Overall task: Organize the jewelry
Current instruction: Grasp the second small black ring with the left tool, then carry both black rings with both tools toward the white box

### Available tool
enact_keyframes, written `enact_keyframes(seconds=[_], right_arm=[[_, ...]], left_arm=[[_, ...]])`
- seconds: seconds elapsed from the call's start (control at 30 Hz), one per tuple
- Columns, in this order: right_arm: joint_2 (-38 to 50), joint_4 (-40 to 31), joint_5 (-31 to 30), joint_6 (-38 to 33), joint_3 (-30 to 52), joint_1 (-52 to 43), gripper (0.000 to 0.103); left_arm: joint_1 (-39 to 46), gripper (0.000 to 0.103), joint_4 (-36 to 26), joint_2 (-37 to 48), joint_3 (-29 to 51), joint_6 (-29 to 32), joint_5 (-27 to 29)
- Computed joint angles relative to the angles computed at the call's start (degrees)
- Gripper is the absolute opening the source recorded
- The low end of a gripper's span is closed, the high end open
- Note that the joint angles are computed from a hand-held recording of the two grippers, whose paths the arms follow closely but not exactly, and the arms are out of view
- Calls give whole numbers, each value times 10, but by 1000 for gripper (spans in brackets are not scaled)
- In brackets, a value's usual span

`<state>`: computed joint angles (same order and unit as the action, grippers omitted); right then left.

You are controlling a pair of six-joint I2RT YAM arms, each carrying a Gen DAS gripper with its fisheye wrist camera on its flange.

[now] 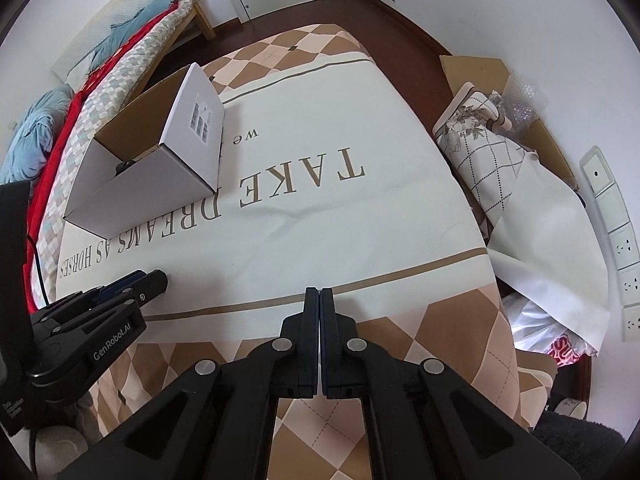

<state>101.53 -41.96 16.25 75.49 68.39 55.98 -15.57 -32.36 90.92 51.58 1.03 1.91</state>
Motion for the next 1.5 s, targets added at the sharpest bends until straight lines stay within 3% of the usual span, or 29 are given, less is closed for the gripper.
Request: enact_keyframes(seconds=[0.23,0.37,0.43,0.5,0.63,0.7,0.8,0.87,0.97,1.5], right_arm=[[-31,27,-1,4,-29,-8,0],[-48,49,-18,9,-53,-17,4],[-36,46,-24,-1,-46,-17,21],[-16,37,-27,-15,-29,-13,32],[30,15,-35,-30,4,-7,34],[49,-9,-18,-35,28,1,33],[72,-34,-2,-47,57,9,12],[73,-32,0,-51,58,10,12],[62,-23,2,-47,48,12,0],[-47,66,4,-17,-37,4,0]], left_arm=[[3,21,2,10,10,9,2],[4,17,13,14,9,13,7],[5,10,19,11,5,15,4],[8,10,20,11,4,15,6],[13,10,22,6,-2,20,4],[15,10,24,1,-6,23,2],[17,10,24,-2,-10,24,1],[20,10,22,-6,-12,27,3],[26,10,19,-17,-15,31,8],[221,10,-94,-99,18,120,99]])
